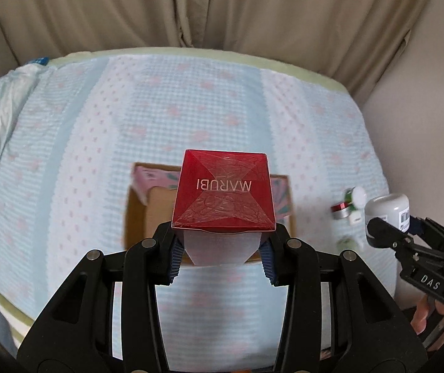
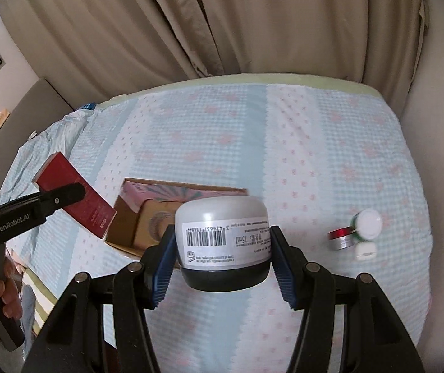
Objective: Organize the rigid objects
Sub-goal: 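Carry the red box and white jar into the cardboard box and release both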
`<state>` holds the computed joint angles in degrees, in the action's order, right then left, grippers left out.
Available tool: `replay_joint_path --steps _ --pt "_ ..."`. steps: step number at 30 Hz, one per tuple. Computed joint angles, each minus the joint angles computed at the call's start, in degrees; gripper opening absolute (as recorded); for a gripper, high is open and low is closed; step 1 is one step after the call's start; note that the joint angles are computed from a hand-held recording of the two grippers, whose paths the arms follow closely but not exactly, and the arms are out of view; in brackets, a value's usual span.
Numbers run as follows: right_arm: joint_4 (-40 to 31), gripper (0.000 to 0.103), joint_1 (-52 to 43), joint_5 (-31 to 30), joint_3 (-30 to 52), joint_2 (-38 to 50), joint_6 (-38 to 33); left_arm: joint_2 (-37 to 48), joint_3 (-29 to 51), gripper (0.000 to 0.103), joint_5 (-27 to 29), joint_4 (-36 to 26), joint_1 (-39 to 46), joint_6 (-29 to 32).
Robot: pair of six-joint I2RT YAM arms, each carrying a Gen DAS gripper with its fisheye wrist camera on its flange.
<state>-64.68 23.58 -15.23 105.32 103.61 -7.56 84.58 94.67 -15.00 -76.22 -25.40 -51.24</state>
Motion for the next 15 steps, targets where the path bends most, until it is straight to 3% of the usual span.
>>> replay_joint_path --steps 9,15 --pt "6.0 0.053 11.7 7.7 -3.8 4.2 14.2 -8.3 -21.0 0.038 11.3 10.4 16.7 17.1" --pt "5.8 0.053 15.0 10.9 -1.3 11.0 16.5 -5.9 -29.1 0.038 15.2 17.1 20.9 23.4"
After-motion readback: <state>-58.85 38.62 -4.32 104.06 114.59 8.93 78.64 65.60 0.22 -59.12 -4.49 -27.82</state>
